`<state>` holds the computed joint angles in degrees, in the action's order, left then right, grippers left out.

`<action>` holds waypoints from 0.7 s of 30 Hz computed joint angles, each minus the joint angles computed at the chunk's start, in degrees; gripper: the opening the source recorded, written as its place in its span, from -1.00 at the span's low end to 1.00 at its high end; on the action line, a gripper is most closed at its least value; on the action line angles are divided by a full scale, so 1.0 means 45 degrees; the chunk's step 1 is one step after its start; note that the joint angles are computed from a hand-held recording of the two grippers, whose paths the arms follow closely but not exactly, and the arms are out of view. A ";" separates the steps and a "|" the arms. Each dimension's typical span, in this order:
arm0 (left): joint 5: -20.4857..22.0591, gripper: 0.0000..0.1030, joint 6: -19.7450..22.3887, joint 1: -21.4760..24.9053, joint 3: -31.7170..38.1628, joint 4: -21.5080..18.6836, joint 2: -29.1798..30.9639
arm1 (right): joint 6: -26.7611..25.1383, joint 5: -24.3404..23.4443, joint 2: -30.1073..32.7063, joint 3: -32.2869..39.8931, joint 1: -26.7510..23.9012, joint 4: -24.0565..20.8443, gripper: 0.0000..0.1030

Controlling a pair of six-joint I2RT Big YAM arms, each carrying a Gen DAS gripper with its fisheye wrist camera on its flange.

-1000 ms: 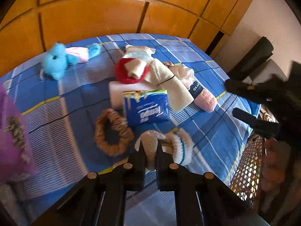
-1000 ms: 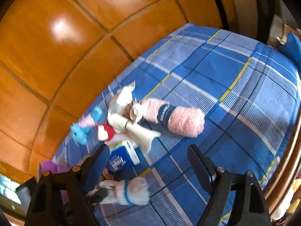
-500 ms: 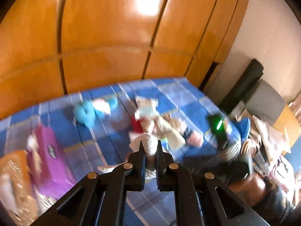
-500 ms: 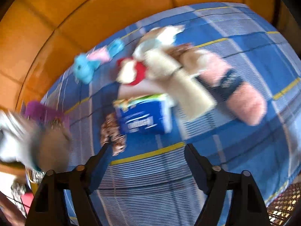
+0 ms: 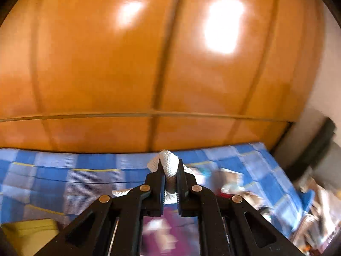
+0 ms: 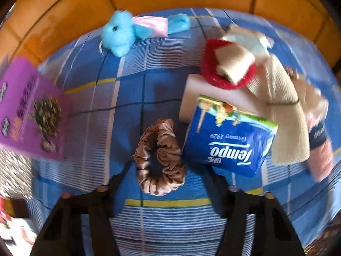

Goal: Organize soft objects
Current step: 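Grasp and lift the glove with left tool while right tool grasps the brown scrunchie, then carry glove and scrunchie over the gold tray and open both tools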

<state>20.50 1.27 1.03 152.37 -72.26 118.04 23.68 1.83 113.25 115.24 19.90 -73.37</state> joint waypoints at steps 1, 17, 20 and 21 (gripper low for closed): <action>-0.0126 -0.85 -0.0044 0.0273 -0.0231 0.0137 -0.0101 | -0.0150 0.0327 0.0036 0.0055 0.0073 -0.0080 -0.08; -0.1439 -0.81 -0.0926 0.4260 -0.9610 0.3258 -0.3706 | -0.0479 0.1586 -0.0248 -0.0931 0.0903 0.0906 -0.31; -0.1243 -0.40 -0.1136 0.4339 -1.0233 0.3189 -0.3701 | -0.0499 0.1653 -0.0398 -0.1157 0.0933 0.1051 -0.32; -0.1125 -0.23 -0.1232 0.4404 -1.0501 0.3326 -0.3802 | -0.0611 0.1610 -0.0466 -0.1192 0.0855 0.1050 -0.38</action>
<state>15.43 -4.27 20.85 105.12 -57.29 100.94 20.93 9.08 111.15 109.87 23.75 -68.64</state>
